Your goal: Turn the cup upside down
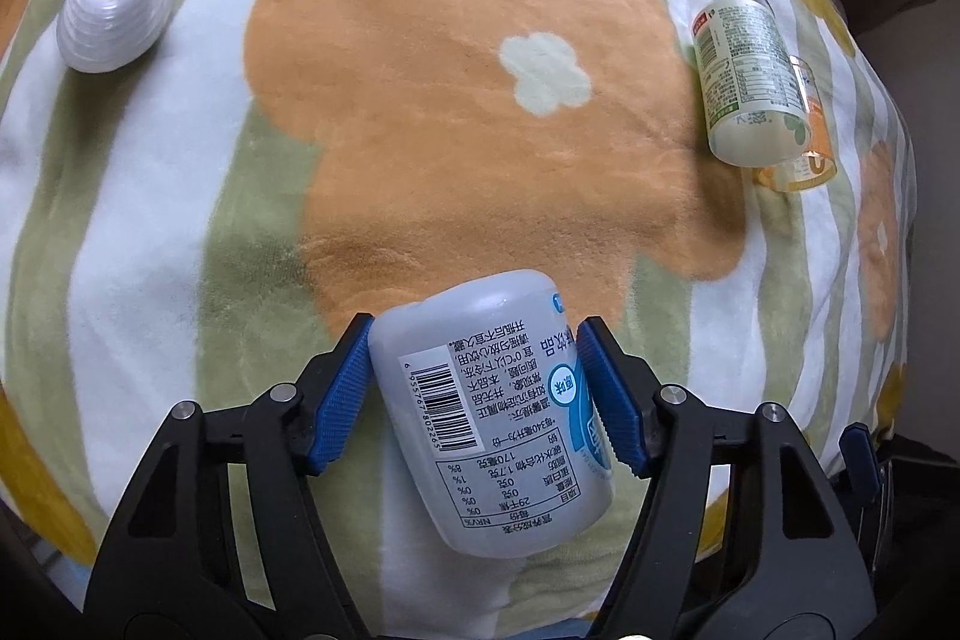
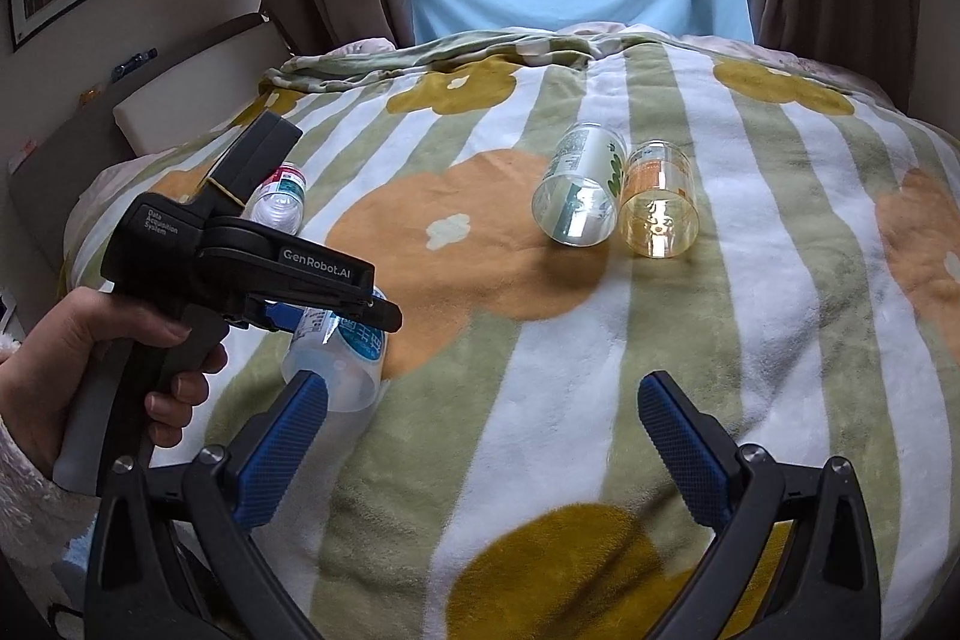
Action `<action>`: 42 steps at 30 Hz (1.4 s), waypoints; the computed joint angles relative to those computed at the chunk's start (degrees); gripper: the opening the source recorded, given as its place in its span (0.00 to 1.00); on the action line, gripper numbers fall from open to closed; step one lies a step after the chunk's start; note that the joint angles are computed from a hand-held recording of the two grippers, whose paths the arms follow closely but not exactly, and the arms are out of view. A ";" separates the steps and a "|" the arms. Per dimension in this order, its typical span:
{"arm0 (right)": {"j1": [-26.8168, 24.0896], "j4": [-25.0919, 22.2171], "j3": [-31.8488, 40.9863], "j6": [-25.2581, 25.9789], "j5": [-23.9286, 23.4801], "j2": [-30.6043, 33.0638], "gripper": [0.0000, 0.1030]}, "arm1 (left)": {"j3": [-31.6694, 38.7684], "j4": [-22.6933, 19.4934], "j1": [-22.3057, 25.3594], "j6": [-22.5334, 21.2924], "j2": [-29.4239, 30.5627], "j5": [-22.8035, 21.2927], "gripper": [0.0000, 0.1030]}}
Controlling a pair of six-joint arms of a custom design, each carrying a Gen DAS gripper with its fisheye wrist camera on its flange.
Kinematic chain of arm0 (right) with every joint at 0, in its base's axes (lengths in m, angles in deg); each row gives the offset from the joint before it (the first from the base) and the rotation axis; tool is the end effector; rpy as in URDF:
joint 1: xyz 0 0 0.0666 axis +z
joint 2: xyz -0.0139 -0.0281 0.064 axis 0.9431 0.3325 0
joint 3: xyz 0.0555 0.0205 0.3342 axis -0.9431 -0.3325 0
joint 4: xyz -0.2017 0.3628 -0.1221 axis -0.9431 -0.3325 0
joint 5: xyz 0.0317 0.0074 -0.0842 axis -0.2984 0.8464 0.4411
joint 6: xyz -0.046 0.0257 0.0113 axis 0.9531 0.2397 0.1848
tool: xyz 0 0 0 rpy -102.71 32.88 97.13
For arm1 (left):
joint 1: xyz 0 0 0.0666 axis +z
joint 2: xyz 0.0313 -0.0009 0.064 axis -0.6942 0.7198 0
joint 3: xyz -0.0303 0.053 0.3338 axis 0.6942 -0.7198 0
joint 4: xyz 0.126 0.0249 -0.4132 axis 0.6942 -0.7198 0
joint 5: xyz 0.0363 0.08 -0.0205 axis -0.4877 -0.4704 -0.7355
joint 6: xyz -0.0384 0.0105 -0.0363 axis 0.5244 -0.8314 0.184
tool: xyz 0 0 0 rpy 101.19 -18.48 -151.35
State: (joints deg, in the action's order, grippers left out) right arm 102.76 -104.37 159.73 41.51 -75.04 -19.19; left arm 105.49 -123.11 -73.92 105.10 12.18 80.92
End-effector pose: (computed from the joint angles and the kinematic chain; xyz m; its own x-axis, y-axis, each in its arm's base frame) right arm 0.3436 0.2133 0.4875 -0.6921 -0.0574 -0.7195 -0.2914 0.9342 0.2057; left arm 0.4708 -0.2765 0.4811 -0.9752 -0.1413 -0.1701 -0.0913 0.9578 -0.2726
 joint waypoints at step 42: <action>2.42 -0.68 -2.49 -5.80 -0.17 -1.01 1.00 | -22.43 29.20 -4.75 -21.97 -16.46 -21.76 0.79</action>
